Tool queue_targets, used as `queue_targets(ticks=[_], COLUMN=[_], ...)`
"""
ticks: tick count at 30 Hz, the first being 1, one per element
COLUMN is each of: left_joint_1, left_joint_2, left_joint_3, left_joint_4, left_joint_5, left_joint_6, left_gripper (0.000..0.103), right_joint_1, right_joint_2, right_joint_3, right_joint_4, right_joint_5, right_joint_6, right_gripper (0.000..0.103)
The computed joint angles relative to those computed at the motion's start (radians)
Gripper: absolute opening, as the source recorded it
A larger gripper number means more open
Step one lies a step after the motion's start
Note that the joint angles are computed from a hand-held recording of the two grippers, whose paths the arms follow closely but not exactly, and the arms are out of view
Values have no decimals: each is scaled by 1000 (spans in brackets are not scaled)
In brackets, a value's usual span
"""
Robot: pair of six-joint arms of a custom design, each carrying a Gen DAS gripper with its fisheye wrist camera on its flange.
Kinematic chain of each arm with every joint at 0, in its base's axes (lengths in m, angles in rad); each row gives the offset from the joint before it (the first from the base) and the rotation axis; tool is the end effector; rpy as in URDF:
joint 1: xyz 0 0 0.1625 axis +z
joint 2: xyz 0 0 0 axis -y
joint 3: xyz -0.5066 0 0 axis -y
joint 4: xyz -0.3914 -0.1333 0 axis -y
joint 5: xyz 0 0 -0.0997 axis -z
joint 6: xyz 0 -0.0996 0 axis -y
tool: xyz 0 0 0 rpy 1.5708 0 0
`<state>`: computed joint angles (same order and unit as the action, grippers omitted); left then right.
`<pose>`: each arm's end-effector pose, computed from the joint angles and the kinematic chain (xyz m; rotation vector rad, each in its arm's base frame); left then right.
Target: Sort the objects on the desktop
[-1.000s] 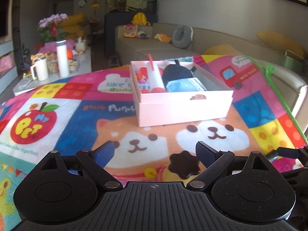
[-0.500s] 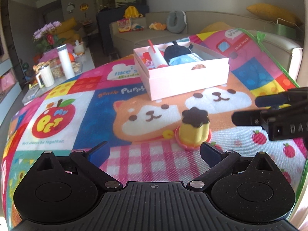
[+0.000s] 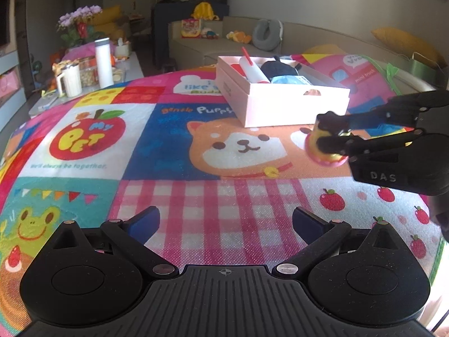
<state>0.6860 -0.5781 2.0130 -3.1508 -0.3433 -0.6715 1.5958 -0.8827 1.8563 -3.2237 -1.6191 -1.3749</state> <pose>-0.3056 -0.5436 0.0328 0.1163 2.0939 -1.1442 0.1455 -0.6785 0.2154 1.6572 -2.0021 0.6777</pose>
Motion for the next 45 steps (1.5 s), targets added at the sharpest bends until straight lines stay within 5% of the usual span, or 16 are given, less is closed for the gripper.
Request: queue_targets(ticks=[5, 9, 11, 16, 20, 25, 30, 33, 40, 43, 45], left_joint_1=[9, 6, 4, 2, 1, 3, 5, 18, 43, 52, 57], left_joint_2=[10, 11, 1, -29, -38, -7, 71, 130, 219, 211, 206], left_joint_3=[13, 25, 36, 52, 42, -17, -129, -216, -351, -362, -363], left_joint_4=[-105, -136, -109, 8, 70, 70, -51, -111, -107, -40, -19], left_joint_5=[-11, -5, 3, 28, 31, 6, -60, -97, -27, -16, -15], left_joint_6=[43, 47, 14, -111, -162, -106, 80, 170, 187, 137, 124], left_gripper=[103, 103, 103, 103, 103, 103, 103, 103, 102, 73, 66], right_joint_1=[-25, -37, -34, -10, -23, -61, -112, -139, -188, -201, -203], right_joint_2=[66, 91, 82, -14, -63, -107, -113, -94, -82, -87, -87], right_joint_3=[75, 110, 119, 114, 121, 107, 83, 68, 51, 52, 50], right_joint_4=[-398, -465, -436, -135, -48, -46, -127, -210, -222, -196, -182], right_joint_5=[48, 34, 35, 30, 86, 129, 135, 123, 131, 133, 131], right_joint_6=[-435, -562, -523, -306, -239, -111, 17, 86, 183, 198, 210], right_gripper=[38, 39, 42, 52, 54, 70, 86, 87, 94, 97, 97])
